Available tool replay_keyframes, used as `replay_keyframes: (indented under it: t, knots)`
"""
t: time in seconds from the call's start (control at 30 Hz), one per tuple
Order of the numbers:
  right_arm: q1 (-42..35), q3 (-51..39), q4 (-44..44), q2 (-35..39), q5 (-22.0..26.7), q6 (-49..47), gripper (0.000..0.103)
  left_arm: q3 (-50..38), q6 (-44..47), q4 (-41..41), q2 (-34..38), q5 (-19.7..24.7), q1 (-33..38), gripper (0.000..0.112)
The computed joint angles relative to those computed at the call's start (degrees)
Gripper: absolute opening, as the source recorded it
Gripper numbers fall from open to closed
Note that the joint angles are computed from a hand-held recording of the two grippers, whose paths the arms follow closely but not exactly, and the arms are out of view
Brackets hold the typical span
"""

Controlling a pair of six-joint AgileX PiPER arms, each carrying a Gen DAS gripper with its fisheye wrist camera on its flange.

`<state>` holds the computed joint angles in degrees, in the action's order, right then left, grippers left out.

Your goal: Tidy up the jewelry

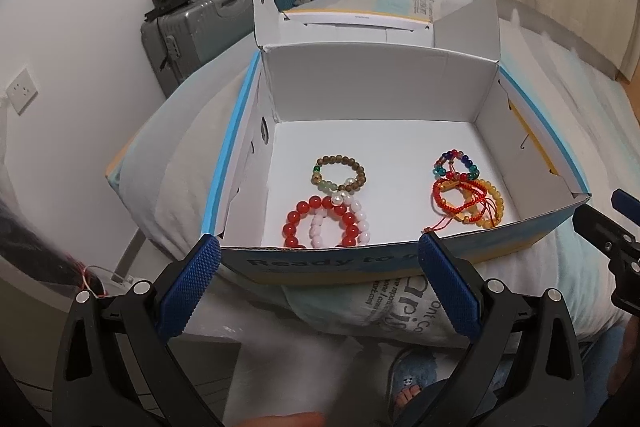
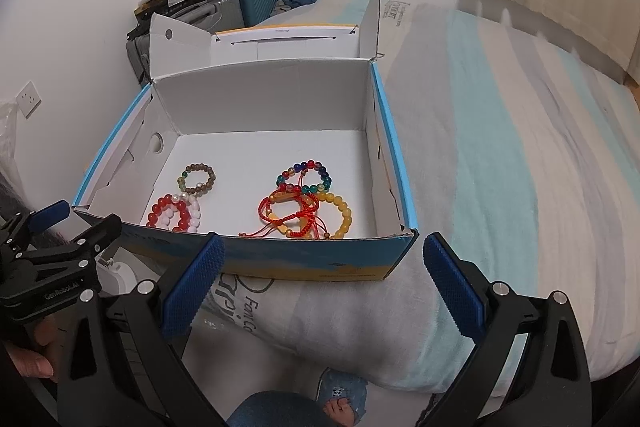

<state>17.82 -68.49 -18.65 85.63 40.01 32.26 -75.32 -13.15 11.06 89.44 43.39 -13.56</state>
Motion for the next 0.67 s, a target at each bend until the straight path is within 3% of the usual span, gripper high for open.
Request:
replay_keyframes:
  t: [0.67]
  knots:
    - [0.2,-0.1,-0.1,0.9,0.0,-0.2,0.095,-0.6,2.1,-2.5,0.5,-0.6,0.5,0.097]
